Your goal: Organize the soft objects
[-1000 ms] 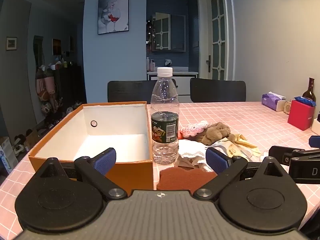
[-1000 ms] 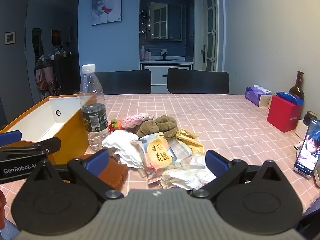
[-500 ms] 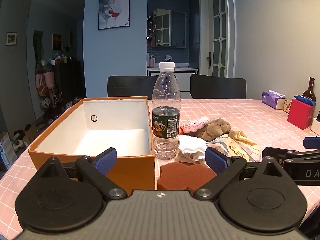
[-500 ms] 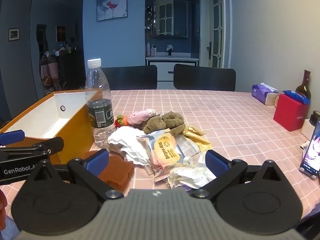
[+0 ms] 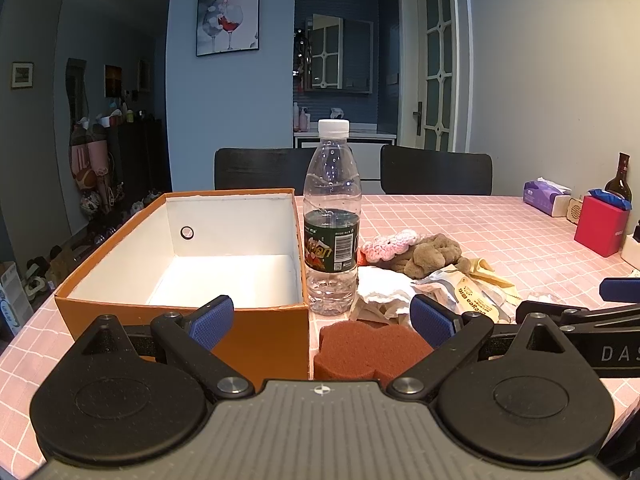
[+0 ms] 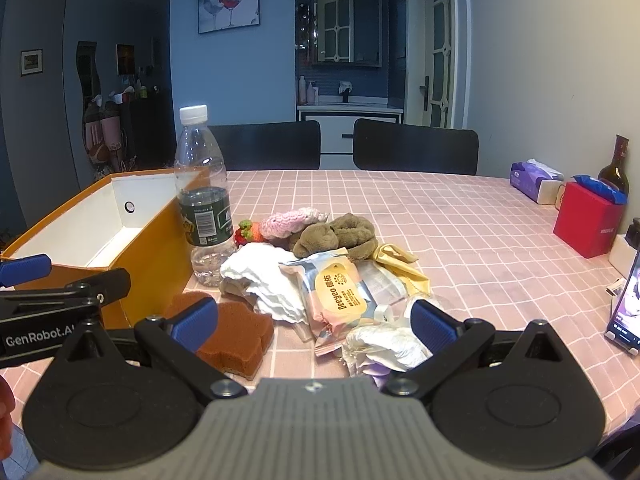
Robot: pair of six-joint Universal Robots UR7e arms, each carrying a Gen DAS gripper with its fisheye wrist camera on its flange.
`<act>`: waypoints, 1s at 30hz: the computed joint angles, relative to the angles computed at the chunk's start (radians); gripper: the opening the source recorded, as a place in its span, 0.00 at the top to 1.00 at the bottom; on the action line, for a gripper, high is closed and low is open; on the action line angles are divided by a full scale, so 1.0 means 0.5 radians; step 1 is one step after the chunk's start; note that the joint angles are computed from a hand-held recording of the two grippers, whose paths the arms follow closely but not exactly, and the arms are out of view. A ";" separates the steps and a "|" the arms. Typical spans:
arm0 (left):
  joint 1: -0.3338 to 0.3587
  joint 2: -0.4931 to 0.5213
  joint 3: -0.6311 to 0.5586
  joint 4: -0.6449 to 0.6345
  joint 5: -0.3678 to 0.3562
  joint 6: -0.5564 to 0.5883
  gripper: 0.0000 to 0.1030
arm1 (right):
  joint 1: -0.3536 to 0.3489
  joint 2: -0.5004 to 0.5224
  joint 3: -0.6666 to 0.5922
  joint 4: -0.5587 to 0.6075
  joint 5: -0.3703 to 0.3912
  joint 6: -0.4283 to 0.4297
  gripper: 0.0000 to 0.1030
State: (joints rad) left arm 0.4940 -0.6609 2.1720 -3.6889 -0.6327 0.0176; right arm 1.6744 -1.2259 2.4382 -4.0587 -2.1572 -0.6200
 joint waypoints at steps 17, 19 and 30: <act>0.004 0.000 -0.009 0.015 -0.003 -0.017 0.00 | -0.006 -0.011 -0.007 0.048 -0.004 0.010 0.02; 0.002 -0.004 -0.008 0.027 -0.002 -0.029 0.00 | -0.006 -0.012 -0.006 0.050 -0.005 0.010 0.02; 0.003 -0.002 -0.007 0.023 -0.001 -0.023 0.00 | -0.024 -0.031 0.000 0.081 0.005 0.046 0.02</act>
State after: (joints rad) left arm 0.4953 -0.6620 2.1687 -3.6776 -0.6334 0.0062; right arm 1.6622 -1.2415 2.4384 -4.0181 -2.1549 -0.5972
